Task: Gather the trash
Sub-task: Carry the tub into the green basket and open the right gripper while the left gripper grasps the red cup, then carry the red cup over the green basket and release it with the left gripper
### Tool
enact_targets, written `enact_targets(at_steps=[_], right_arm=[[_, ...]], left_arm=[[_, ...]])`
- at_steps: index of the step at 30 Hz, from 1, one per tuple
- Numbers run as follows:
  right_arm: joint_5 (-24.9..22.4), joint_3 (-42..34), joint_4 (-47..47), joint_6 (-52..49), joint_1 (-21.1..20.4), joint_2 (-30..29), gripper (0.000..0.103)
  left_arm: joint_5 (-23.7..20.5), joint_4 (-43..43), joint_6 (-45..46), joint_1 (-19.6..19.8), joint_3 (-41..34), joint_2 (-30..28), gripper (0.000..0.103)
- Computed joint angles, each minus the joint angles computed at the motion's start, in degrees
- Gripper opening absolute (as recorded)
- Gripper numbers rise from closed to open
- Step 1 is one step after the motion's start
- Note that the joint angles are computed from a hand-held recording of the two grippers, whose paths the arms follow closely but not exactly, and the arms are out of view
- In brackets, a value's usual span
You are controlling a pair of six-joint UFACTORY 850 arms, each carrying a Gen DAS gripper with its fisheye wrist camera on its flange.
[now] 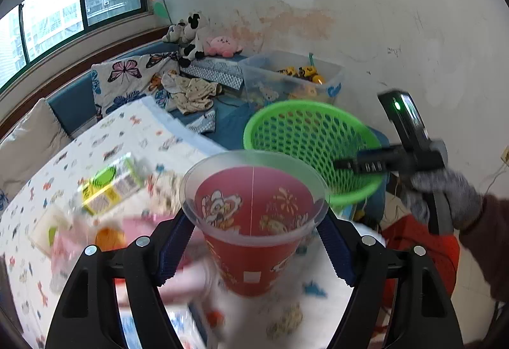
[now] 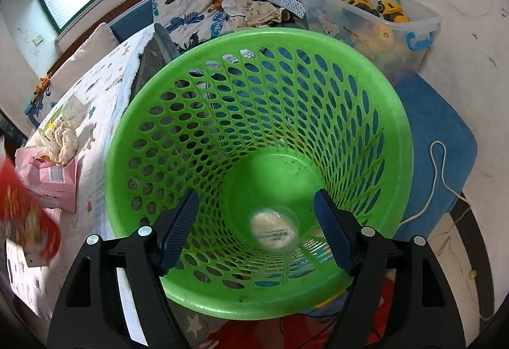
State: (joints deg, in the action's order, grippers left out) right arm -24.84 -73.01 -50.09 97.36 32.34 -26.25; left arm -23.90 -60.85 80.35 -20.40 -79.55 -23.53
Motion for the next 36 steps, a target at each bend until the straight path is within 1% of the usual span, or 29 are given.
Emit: enact_targets(at_steps=[2,4,7,10,12,14,18,22,25,26,30,32,34,36], right_arm=[[-0.1,0.8,-1.6,1.5,0.2,0.8,0.075],[-0.2,1.5,-2.9,2.6,0.4,1.6,0.075],[-1.1,2.9,-4.8,4.4,0.8,3.0,0.075],[-2.0,4.3,-6.9,6.5,1.4,4.5,0.076],[-3.2,5.2,-8.3,8.3,2.0,5.5,0.076],[-3.6,6.5,-10.1,10.6,2.4,6.7,0.078],[-4.6,8.8,-12.7,14.7,3.3,8.7,0.078],[-4.8,10.3,-14.3,18.0,3.8,9.7,0.078],[-5.3,10.9,-14.3,18.7,4.2,10.0,0.078],[-5.4,11.0,-14.4,19.0,4.3,10.1,0.078],[-5.2,11.8,-15.0,20.7,4.8,10.4,0.078],[-5.0,11.8,-14.8,20.8,4.9,10.3,0.078],[-5.0,12.0,-14.8,21.2,5.0,10.3,0.078],[-5.1,12.0,-14.7,21.3,5.1,10.4,0.078]], left_arm=[[-0.1,1.6,-2.2,-0.7,-2.3,-1.4,0.073],[0.1,5.0,-6.8,-1.7,-5.5,-3.5,0.073],[-1.5,9.9,-13.1,-3.0,-10.4,-6.7,0.073],[-2.1,15.0,-18.9,-4.7,-15.2,-10.1,0.073],[-3.5,18.3,-22.9,-5.6,-18.2,-12.2,0.073],[-3.4,20.9,-26.3,-6.7,-21.0,-14.2,0.073],[-6.7,23.6,-31.4,-8.0,-27.0,-18.0,0.073],[-6.5,25.3,-33.5,-9.4,-29.7,-20.0,0.072],[-6.3,26.7,-34.6,-10.3,-31.4,-21.6,0.072],[-6.4,29.6,-37.2,-10.8,-32.7,-22.7,0.073],[-8.2,36.5,-43.4,-12.0,-37.0,-26.4,0.073],[-9.9,38.3,-44.8,-12.3,-38.6,-27.9,0.073],[-10.6,40.4,-46.3,-12.6,-39.2,-28.6,0.074],[-12.6,41.2,-47.3,-12.6,-40.8,-29.7,0.076]])
